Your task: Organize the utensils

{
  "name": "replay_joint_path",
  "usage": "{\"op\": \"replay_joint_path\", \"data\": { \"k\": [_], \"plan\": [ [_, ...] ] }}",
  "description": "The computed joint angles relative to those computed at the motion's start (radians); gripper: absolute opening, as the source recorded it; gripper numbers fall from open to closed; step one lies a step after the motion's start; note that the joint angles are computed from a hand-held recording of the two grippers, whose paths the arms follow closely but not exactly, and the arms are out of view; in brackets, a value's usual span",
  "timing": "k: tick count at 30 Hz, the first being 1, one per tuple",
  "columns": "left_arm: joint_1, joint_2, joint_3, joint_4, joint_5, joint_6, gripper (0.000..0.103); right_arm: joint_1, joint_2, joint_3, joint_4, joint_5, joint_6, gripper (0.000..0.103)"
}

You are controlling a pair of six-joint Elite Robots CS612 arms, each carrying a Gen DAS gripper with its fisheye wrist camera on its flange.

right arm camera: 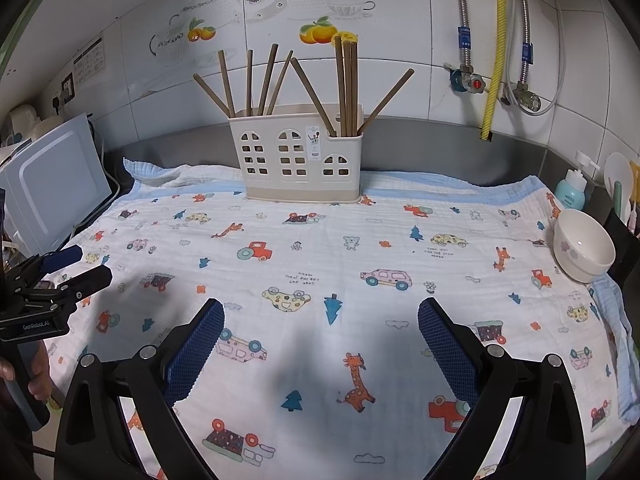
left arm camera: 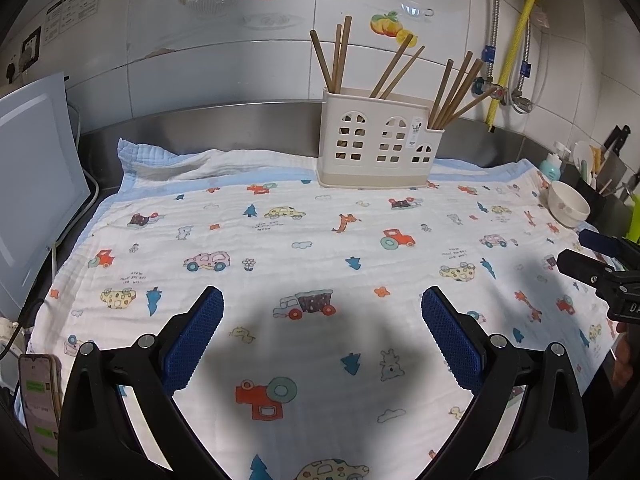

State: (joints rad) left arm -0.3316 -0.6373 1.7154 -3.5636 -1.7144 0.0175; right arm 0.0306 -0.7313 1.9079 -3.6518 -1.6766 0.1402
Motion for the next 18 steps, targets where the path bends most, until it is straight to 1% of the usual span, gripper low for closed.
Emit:
{"op": "replay_joint_path", "data": {
  "k": [6, 11, 18],
  "plan": [
    [0.006, 0.0, 0.0, -0.015, -0.027, -0.016, 0.098, -0.002, 0.0, 0.002, -0.001, -0.001, -0.003, 0.094],
    [0.002, -0.001, -0.001, -0.006, 0.004, -0.002, 0.098, -0.005, 0.002, 0.004, 0.0, 0.002, -0.002, 0.094],
    [0.005, 0.002, -0.009, 0.014, 0.018, -0.001, 0.098, -0.006, 0.002, 0.001, 0.008, 0.002, -0.004, 0.094]
  ]
}}
